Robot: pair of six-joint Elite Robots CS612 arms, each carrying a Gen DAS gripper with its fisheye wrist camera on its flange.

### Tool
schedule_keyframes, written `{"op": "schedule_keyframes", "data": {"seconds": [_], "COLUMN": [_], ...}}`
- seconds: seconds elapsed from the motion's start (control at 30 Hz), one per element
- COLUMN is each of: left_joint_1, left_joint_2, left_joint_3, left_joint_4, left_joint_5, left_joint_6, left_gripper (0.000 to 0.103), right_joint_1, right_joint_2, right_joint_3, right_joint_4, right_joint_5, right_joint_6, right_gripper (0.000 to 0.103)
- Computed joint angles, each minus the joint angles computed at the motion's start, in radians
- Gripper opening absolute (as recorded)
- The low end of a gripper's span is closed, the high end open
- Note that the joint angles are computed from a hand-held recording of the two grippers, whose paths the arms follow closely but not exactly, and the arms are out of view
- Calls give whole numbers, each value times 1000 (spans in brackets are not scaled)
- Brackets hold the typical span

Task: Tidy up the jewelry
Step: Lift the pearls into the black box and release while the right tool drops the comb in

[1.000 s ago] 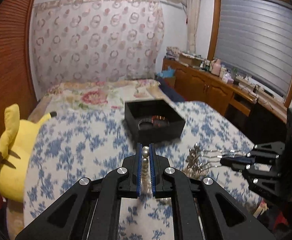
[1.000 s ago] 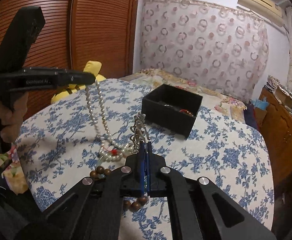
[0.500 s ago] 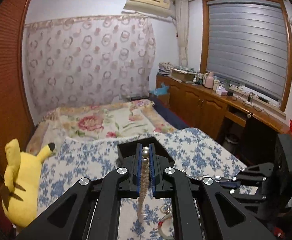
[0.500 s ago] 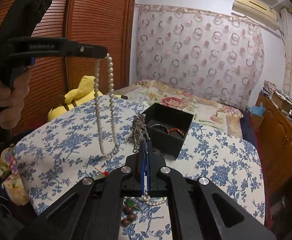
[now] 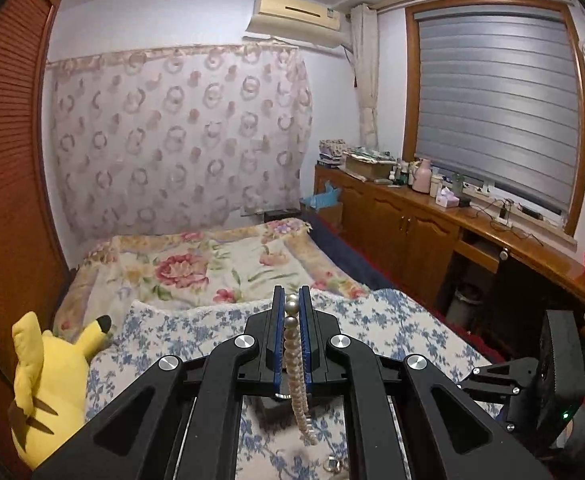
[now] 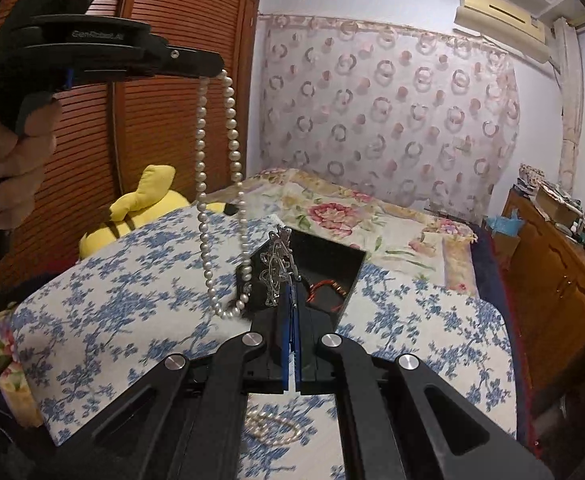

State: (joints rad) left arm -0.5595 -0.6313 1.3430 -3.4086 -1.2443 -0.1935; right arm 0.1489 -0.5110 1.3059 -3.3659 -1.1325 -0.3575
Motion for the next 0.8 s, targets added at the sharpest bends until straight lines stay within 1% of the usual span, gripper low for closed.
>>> {"op": "schedule_keyframes", "data": {"seconds": [0.2,0.37,0.43,0.6,0.73,0.8], "left_joint_1": [9,12,18,35,45,49], "left_joint_2": [20,44,56,107,146,156], "left_joint_3": [-69,-130,-150,-220,-274,-279], "left_joint_4": [50,94,111,170,250,257], "left_joint_5": [-1,30,23,-5,-22,-38], "left_joint_6": [17,34,23,-7,-36,-46], "left_gripper": [6,6,6,6,6,6], "right_joint_1": [3,6,9,16,19,21], "right_joint_2": [27,51,66,106,134,144], "right_joint_3": [-79,-137,-168,-240,-286,-302], "right_joint_4": [29,62,84,140,181,197], "right_joint_5": [-30,-44,-53,-87,-96,-101], "right_joint_6": [13,16,18,20,28,26], "right_gripper": [2,2,2,2,2,2]}}
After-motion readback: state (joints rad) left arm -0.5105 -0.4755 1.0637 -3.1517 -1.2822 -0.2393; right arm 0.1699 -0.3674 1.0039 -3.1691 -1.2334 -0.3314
